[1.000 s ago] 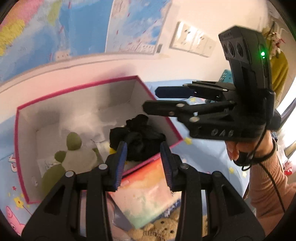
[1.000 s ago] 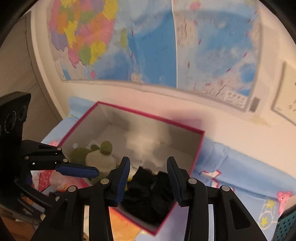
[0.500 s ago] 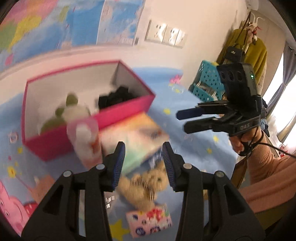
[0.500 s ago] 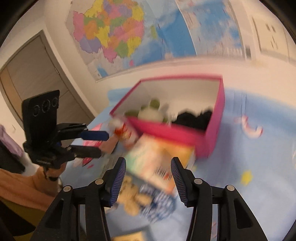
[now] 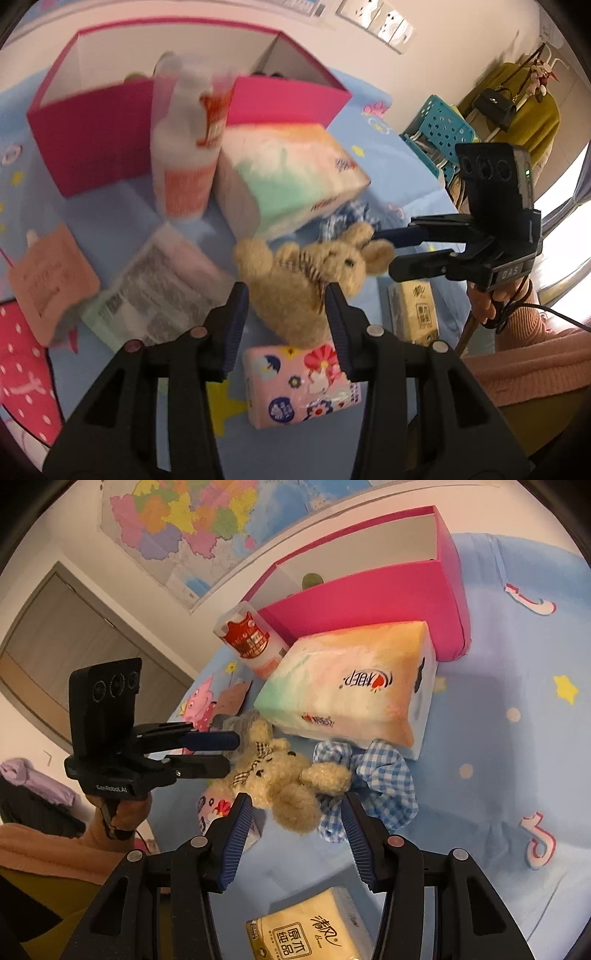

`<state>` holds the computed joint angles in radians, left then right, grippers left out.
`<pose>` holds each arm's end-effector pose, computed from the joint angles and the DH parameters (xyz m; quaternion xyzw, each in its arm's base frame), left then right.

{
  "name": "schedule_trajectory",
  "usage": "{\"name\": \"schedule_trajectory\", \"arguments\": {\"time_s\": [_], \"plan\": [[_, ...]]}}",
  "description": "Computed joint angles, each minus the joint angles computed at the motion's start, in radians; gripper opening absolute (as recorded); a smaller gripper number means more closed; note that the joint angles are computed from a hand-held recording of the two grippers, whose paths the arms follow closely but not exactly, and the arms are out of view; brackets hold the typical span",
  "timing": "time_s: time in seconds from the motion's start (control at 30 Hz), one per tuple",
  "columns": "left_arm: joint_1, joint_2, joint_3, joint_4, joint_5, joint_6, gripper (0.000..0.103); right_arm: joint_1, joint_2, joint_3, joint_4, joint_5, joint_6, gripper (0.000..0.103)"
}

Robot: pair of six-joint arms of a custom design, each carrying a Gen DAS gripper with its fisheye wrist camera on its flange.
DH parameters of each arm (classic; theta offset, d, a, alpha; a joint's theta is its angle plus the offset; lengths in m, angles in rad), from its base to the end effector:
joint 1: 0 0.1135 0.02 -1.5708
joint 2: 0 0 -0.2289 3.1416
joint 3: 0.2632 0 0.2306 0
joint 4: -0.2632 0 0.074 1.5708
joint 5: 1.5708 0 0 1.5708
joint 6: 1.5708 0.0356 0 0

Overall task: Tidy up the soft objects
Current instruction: 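Reach the right tool to the beige teddy bear and grasp it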

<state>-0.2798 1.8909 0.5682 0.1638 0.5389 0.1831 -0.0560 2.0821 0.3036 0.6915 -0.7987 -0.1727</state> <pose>0.2321 -0.0857 0.0339 0.2694 0.9059 -0.2698 0.1843 0.1919 0.0148 -0.0046 -0.1451 0.8875 0.3498 0.2623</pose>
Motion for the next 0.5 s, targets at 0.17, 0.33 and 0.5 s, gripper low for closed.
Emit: {"name": "schedule_trajectory", "arguments": {"time_s": [0.17, 0.33, 0.5], "plan": [[0.011, 0.071, 0.023, -0.011, 0.045, 0.015, 0.055, 0.016, 0.042, 0.006, 0.064, 0.014, 0.037, 0.046], [-0.005, 0.107, 0.040, -0.001, 0.064, 0.001, 0.055, 0.037, 0.097, 0.014, 0.125, 0.018, 0.059, 0.019], [-0.010, 0.082, 0.021, 0.012, 0.072, -0.019, 0.051, 0.038, 0.050, -0.035, 0.166, 0.039, 0.050, 0.015]]}}
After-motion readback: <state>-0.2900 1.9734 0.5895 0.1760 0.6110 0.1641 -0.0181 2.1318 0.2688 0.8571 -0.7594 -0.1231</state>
